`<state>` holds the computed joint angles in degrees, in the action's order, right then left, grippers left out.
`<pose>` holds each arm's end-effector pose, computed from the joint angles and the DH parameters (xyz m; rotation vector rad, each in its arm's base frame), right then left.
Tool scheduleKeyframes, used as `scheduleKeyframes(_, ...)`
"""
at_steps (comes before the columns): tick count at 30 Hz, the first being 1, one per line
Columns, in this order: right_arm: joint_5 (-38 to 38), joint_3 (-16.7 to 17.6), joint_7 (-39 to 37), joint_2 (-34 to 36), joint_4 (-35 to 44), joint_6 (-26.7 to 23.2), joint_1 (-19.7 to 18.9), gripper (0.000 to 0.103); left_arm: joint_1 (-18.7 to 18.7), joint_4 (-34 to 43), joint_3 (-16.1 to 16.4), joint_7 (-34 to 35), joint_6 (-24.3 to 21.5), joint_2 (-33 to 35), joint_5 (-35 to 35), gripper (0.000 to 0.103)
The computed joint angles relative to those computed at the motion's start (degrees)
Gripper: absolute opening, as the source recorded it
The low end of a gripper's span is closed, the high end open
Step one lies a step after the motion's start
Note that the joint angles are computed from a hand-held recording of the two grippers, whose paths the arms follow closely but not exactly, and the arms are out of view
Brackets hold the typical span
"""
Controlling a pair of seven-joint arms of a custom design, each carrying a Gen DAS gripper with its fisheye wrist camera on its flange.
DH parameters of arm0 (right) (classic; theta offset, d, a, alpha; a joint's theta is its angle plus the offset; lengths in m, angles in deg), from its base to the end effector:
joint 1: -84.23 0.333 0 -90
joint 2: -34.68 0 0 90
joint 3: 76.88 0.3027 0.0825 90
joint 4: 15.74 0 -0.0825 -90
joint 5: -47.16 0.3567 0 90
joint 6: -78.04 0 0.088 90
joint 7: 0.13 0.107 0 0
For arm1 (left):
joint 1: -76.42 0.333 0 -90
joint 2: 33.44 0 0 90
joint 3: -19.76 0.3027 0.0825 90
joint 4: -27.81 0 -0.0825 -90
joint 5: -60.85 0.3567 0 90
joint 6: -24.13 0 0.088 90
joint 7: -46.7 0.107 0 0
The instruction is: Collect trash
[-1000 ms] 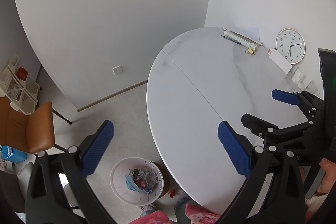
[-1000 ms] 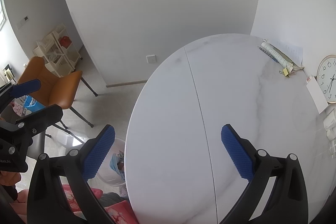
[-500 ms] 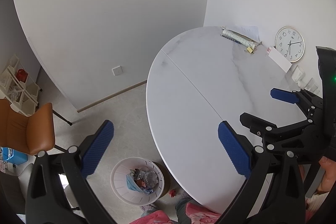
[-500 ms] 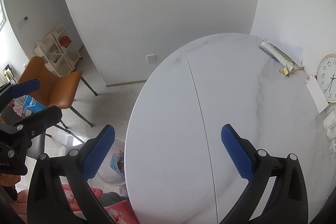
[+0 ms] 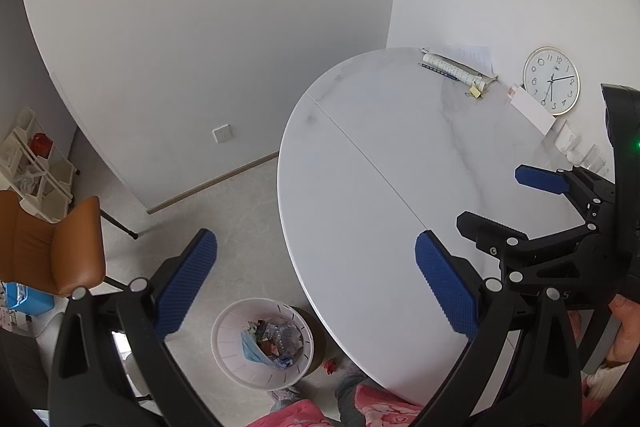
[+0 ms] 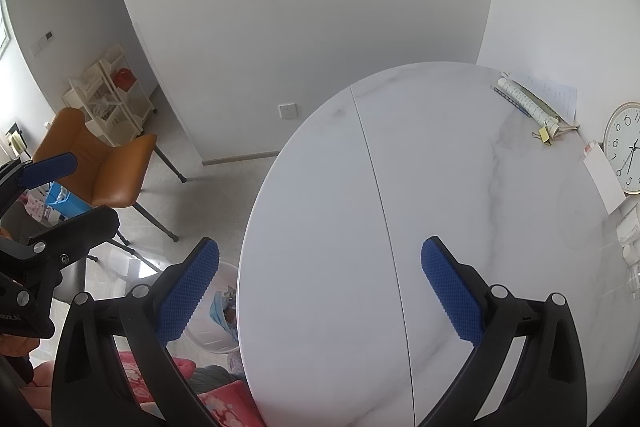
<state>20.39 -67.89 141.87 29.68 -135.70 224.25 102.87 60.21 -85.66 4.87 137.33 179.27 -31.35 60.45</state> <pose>0.4784 0.2598 0.5182 -1.7355 1.9239 -0.5601 0.5034 -0.3012 0.5273 -1.3171 2.3386 -0.8496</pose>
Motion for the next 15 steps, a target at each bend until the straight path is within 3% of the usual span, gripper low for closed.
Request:
scheduleKeyframes(8, 0.24, -0.12, -0.23, -0.09, -0.50, 0.27, -0.12, 0.100, 0.01, 0.02, -0.14, 1.47, 0.04, 0.00, -1.06, 0.095)
scheduleKeyframes(15, 0.36, -0.07, -0.23, -0.46, -1.08, 0.52, -0.34, 0.100, 0.29, 0.66, -0.34, 5.64, -1.04, 0.25, -6.67, 0.095)
